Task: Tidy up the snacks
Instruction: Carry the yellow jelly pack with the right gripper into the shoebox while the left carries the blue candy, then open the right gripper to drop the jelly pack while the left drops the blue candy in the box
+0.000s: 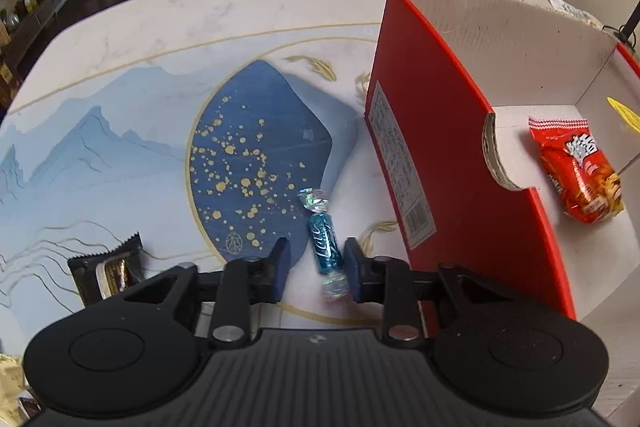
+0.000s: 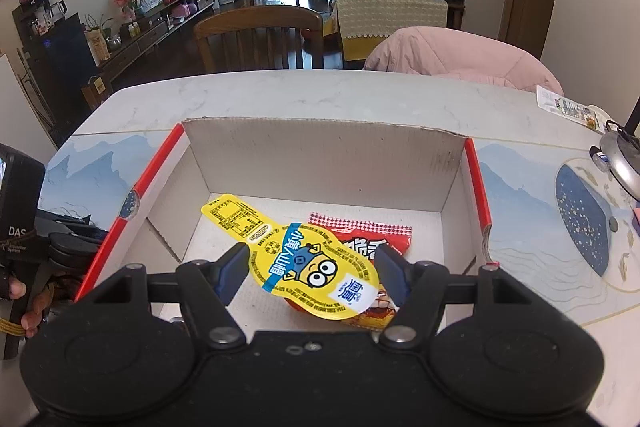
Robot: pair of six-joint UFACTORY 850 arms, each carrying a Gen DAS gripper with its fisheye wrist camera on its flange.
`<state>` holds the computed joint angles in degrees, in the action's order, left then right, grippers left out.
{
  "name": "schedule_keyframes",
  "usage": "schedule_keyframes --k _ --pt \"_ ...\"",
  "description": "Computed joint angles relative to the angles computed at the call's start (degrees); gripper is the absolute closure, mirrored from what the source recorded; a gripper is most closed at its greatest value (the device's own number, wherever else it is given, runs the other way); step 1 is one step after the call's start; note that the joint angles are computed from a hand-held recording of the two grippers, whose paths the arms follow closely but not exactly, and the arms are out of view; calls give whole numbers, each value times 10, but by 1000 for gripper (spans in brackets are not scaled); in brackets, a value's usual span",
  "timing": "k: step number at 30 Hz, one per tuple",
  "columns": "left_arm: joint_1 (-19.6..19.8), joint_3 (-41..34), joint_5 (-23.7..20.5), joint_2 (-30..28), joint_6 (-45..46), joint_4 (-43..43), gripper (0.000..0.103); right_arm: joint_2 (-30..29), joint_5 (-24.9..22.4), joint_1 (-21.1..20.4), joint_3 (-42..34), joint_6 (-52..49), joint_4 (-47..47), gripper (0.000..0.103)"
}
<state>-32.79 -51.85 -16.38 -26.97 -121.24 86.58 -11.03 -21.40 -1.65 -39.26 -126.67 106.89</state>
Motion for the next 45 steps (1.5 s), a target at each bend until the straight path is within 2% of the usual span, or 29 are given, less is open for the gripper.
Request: schedule_keyframes --k 2,10,11,19,25,31,38,40,45 --pt "0 2 -7 0 -9 12 90 -2 2 2 -1 1 2 35" --pt "10 28 9 21 -114 120 91 -8 11 8 -3 -7 18 35" --pt "13 34 17 29 -143 144 91 -7 12 8 -3 -7 19 35" --pt "12 71 29 115 -203 171 91 -2 19 2 0 -47 53 35" --pt "-3 78 28 165 -205 173 91 7 17 -20 2 -58 48 35" --pt "-29 56 27 170 -186 172 91 18 9 -38 5 -59 31 35" --pt "-52 -4 39 113 -37 70 91 -4 14 -41 -11 -13 -31 35" --pt "-55 -24 48 90 34 8 91 -14 18 -37 -15 -5 -42 35" --pt "-60 -67 44 38 283 -214 91 -37 38 -27 -26 21 -73 35"
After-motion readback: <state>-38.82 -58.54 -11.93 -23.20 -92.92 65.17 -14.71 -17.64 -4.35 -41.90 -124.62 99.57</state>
